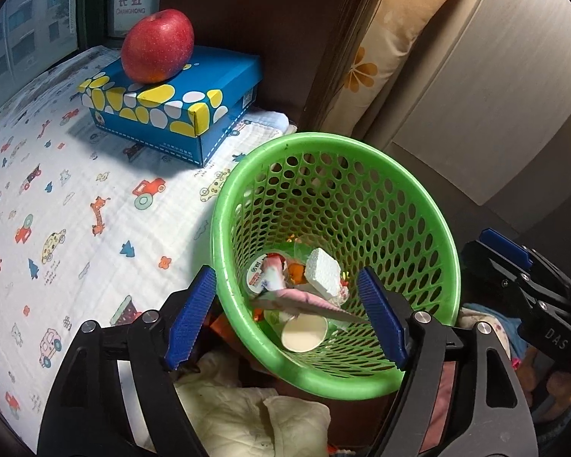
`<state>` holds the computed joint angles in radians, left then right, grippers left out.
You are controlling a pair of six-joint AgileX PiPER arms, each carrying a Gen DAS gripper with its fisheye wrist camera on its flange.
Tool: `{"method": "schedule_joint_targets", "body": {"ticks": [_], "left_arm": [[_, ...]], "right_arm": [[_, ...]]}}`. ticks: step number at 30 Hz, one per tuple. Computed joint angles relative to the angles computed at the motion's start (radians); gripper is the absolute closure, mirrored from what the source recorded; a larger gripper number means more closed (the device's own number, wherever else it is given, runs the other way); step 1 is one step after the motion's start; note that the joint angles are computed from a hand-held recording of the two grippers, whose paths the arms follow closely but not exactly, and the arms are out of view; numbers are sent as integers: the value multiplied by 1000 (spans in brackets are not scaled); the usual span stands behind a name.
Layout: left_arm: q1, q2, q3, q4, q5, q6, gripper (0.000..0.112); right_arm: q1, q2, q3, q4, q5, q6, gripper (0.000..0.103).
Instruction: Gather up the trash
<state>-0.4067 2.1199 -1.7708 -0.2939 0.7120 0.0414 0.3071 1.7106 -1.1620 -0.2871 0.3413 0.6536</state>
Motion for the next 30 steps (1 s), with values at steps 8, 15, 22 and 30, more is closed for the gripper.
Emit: {"method": "schedule_joint_targets", "body": {"ticks": [8, 15, 22, 30], "left_arm": [[46, -110, 143, 72, -77, -45, 31], [123, -237, 301, 129, -145, -83, 27], [211, -391, 477, 246, -218, -170, 22], [328, -556, 648, 340, -274, -259, 21]], "right_arm": [[52, 3, -9, 27, -10, -19, 36], [124, 31, -55, 39, -8, -16, 33], [201, 63, -118, 43, -3, -16, 25], [295, 115, -211, 38, 19, -24, 19]]}}
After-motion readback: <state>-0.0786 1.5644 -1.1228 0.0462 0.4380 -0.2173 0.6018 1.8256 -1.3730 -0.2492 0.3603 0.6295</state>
